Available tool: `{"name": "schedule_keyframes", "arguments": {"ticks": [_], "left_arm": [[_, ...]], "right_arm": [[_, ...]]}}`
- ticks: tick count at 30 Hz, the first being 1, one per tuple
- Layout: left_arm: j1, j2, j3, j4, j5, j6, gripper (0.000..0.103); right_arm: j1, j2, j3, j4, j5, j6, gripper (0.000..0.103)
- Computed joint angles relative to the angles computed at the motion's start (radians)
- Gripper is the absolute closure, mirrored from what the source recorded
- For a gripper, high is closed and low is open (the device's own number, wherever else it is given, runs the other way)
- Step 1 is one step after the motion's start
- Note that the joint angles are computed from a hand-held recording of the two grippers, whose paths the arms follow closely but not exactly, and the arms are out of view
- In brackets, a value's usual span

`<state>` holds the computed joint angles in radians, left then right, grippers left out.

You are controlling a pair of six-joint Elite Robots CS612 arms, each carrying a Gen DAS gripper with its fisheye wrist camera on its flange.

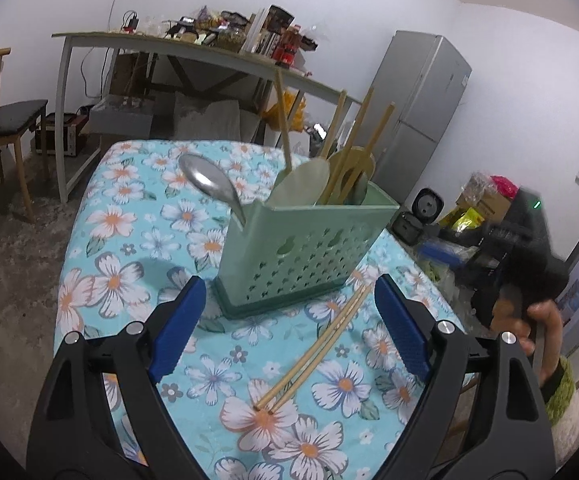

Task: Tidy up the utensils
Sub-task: 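Grasp a remaining chopstick from the pile with the right tool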

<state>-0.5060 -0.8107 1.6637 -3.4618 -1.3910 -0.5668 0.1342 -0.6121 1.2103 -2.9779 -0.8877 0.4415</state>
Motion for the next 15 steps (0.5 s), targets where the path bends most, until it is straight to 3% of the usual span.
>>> {"name": "schedule_keyframes", "arguments": {"ticks": [8,15], "left_arm": [[0.005,0.002,0.005,0.010,-0.023,-0.001,0.021],[0.009,0.007,0.002,0.022,-0.040,-0.003,0.021]], "right_arm": [[-0.004,0.060,-0.027,0.124,0.013,0.154,0.074],[-0.005,0.114,-0.071,0.117,0.034,0.282,0.082]]}}
